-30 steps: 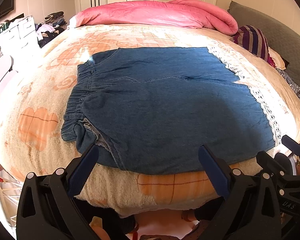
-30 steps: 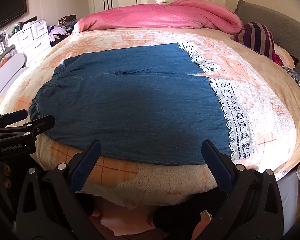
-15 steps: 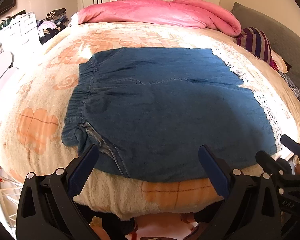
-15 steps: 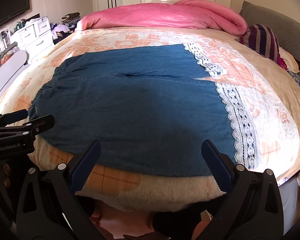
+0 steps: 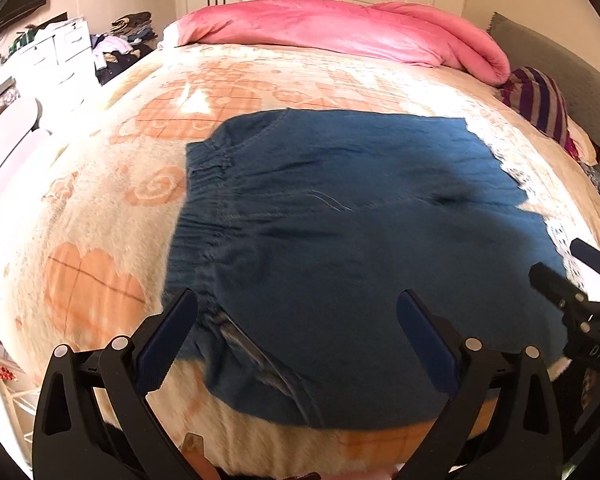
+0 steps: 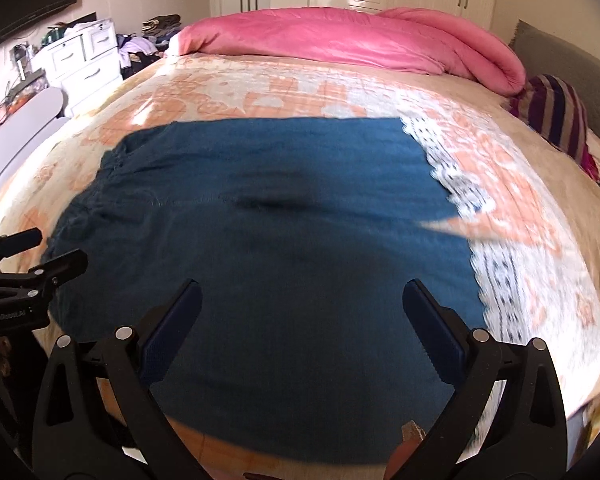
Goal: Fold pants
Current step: 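Grasp the pants waistband with the left gripper and lift it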
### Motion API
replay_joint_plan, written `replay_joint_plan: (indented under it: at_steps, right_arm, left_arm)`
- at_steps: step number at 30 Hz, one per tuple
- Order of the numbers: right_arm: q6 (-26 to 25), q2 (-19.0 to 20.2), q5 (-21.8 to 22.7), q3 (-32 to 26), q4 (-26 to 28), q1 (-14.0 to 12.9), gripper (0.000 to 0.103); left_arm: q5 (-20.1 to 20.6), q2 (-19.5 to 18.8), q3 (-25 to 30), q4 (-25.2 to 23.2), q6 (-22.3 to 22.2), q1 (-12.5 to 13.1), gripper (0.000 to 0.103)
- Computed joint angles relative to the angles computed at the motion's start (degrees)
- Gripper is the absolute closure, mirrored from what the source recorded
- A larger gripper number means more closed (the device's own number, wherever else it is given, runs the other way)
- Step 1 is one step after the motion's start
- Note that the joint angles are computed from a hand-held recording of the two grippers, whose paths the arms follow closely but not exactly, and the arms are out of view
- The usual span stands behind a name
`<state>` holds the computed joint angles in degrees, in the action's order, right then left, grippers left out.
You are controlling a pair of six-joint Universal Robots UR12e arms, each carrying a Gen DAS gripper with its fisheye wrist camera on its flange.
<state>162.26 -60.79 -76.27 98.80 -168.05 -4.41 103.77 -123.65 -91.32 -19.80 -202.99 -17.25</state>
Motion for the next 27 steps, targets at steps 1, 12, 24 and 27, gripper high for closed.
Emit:
replay_joint_plan:
  at_steps: [1, 12, 24, 27]
  right_arm:
    - [-0.1, 0.4, 0.3, -1.0, 1.0, 0.1, 0.008]
    - [-3.6, 5.6, -0.2, -10.4, 4.8, 2.2, 0.008]
    - [-11.8, 12.4, -2.0, -22.2, 11.0, 5.1, 0.008]
    - [-13.5, 13.9, -1.5, -25.5, 15.2, 5.5, 0.008]
  left_arm:
    - [0.3, -0.1, 0.2, -0.1, -0.1, 0.2, 0.004]
    - [1.7, -2.0, 4.1, -2.0, -0.7, 3.7, 0.004]
    - [0.6, -5.9, 10.5, -5.8, -1.1, 7.4, 0.004]
    - [-0.5, -6.8, 11.7, -6.5, -1.2, 8.2, 0.004]
